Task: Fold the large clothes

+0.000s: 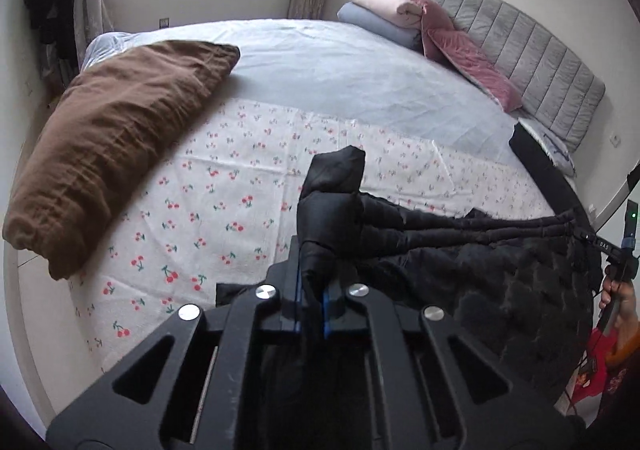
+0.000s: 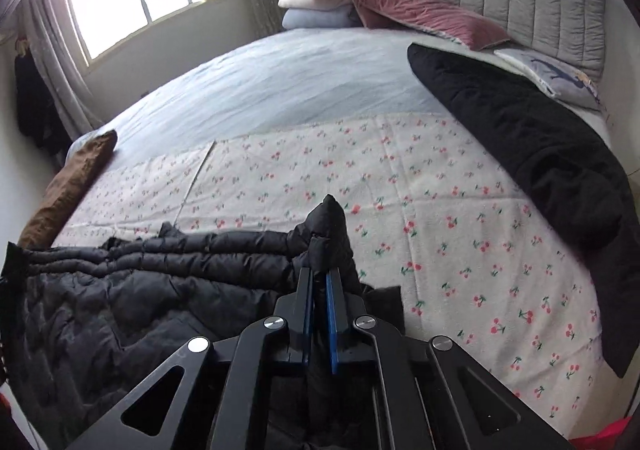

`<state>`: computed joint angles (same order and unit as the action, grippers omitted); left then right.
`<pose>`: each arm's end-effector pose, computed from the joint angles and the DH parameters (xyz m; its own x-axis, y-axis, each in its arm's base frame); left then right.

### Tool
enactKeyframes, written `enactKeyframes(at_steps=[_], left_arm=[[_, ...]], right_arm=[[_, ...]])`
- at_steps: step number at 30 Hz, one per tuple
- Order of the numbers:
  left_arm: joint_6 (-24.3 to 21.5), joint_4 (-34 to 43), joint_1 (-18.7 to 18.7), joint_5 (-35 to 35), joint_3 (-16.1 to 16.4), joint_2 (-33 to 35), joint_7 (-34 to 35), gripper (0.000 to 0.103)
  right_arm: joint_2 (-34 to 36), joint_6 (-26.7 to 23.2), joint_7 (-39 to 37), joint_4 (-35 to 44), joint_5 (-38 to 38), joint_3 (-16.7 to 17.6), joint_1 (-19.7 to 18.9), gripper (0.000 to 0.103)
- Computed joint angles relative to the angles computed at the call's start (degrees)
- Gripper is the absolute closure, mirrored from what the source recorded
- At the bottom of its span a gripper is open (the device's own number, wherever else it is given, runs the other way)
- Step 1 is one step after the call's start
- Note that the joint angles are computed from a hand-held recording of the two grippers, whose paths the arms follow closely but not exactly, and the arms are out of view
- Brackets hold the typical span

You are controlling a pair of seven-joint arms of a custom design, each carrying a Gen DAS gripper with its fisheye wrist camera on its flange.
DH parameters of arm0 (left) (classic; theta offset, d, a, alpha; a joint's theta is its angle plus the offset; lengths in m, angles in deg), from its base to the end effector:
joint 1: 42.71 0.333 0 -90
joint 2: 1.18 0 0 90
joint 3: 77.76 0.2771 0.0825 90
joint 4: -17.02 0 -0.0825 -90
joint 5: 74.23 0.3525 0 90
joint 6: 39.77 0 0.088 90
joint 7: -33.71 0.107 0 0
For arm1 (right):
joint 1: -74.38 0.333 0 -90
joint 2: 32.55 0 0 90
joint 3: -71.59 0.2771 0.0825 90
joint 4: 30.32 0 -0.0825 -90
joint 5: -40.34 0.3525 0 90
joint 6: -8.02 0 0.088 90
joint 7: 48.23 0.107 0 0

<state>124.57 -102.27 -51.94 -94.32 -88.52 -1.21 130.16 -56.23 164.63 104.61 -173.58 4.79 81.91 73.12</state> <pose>0.5389 -0.1756 0.4936 -0.2465 -0.9429 0.2239 -0.7266 0.0269 -0.6865 0.4344 0.0955 0.4744 -0.3778 -0.9195 -0.1083 -0.6408 0.3441 -0.6863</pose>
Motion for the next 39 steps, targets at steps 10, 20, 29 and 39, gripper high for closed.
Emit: enactKeyframes(at_steps=[10,20,29,39], left_arm=[[1.6,13.8,-2.4,22.9,3.9,14.2,-20.4,0.094],[-9.2,23.8,-3.8,33.0,7.8,25.0,-33.7,0.066],[-3.9,16.0,-5.2,41.4,4.0,14.8,-38.7,0.026],[-9.7,20.8,-9.7,39.7,3.0,21.2,-28.8,0.004]], right_arm=[[8.7,-4.5,10.9,10.7,-11.2,1.7,-4.3,0.099],[17.0,-9.9,11.2,12.4,-12.8,-4.8,1.5,0.097],[13.1,-11.0,7.3,14.6,-8.8,-3.5,7.9,0.043],[28.9,-3.4,-9.3,25.5,4.8,-6.3,18.2,0.032]])
